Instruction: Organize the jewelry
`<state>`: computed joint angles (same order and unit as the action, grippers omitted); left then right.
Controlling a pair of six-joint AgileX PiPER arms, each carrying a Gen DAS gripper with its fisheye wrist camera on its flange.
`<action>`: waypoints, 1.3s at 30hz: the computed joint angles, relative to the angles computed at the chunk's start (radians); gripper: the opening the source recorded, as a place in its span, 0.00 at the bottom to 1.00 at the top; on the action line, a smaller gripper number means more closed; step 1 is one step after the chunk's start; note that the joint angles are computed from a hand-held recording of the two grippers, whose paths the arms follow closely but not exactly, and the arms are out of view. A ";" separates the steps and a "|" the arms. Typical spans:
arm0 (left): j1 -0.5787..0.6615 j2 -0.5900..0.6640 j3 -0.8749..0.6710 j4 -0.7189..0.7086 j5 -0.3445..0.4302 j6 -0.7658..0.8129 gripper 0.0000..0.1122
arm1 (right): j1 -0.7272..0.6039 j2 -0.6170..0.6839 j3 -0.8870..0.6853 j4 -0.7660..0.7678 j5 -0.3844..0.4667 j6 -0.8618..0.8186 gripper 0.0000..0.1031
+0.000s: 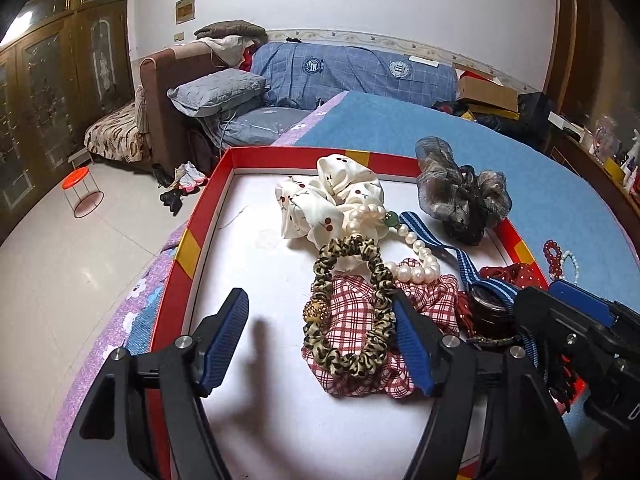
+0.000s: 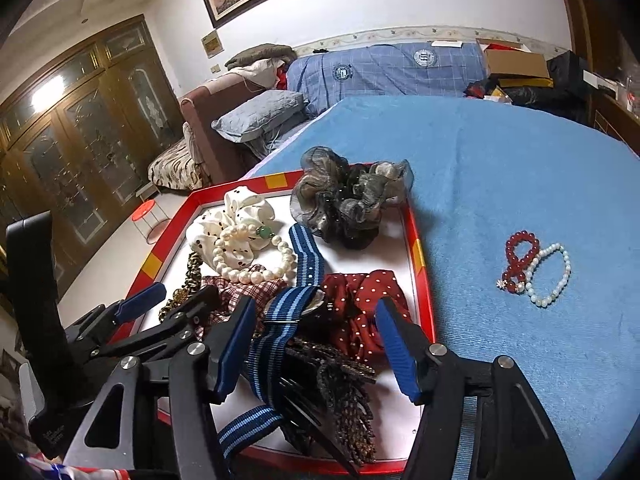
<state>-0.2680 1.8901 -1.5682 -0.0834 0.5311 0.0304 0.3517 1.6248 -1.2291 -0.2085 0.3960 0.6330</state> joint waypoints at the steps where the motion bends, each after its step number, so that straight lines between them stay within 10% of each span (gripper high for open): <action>1: 0.000 0.000 -0.001 0.003 0.001 -0.003 0.63 | -0.003 0.000 0.002 0.002 -0.001 0.000 0.65; 29: -0.012 0.001 -0.012 0.125 0.013 -0.132 0.80 | -0.037 -0.107 0.134 0.043 -0.019 -0.009 0.80; 39: -0.020 -0.003 -0.010 0.183 0.007 -0.192 0.83 | 0.005 -0.182 0.209 -0.262 0.014 0.255 0.84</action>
